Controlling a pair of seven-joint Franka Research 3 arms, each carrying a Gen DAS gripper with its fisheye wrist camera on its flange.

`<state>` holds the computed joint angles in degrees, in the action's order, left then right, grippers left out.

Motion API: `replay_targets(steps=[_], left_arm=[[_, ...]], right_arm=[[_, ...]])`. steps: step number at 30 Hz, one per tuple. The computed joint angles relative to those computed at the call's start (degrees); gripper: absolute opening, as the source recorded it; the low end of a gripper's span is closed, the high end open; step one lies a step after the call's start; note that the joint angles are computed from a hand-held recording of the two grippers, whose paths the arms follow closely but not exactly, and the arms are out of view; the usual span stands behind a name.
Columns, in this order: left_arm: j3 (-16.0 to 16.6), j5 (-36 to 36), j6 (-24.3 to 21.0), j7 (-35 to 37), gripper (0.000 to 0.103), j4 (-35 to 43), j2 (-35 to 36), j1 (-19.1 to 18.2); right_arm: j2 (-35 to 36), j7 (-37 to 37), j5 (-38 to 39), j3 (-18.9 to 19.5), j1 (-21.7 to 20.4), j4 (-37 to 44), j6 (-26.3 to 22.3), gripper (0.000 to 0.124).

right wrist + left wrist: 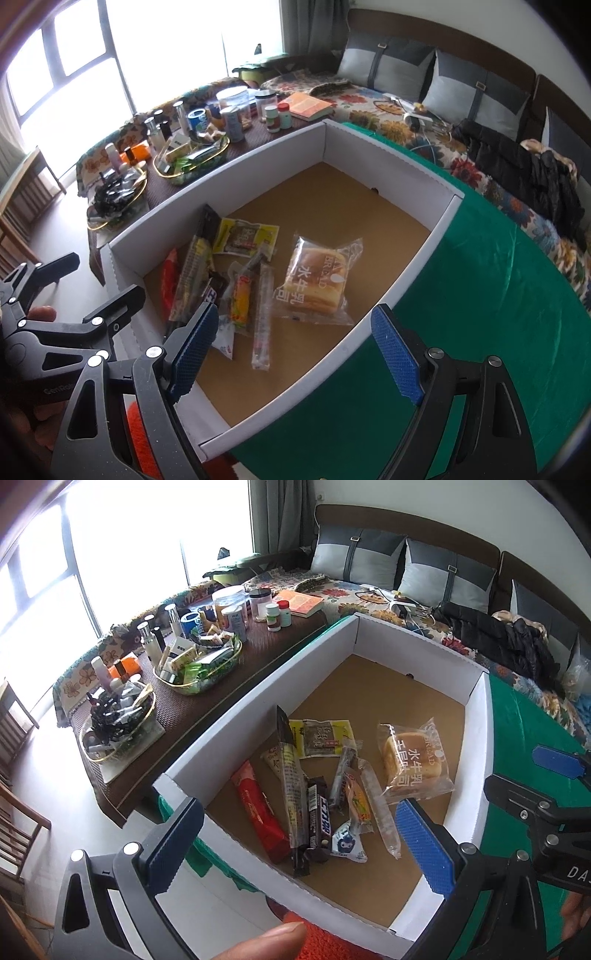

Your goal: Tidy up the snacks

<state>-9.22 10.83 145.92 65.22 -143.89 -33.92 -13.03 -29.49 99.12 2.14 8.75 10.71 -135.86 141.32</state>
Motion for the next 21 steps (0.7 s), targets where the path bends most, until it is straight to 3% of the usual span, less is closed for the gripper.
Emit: replay_targets(steps=[21], left_arm=[[-0.49, 1.38, 0.14, -1.27, 0.103, 1.65, 1.36, 0.88]], right_arm=[[1.6, -0.37, 0.9, -0.57, 0.24, 0.82, 0.04, 0.087]])
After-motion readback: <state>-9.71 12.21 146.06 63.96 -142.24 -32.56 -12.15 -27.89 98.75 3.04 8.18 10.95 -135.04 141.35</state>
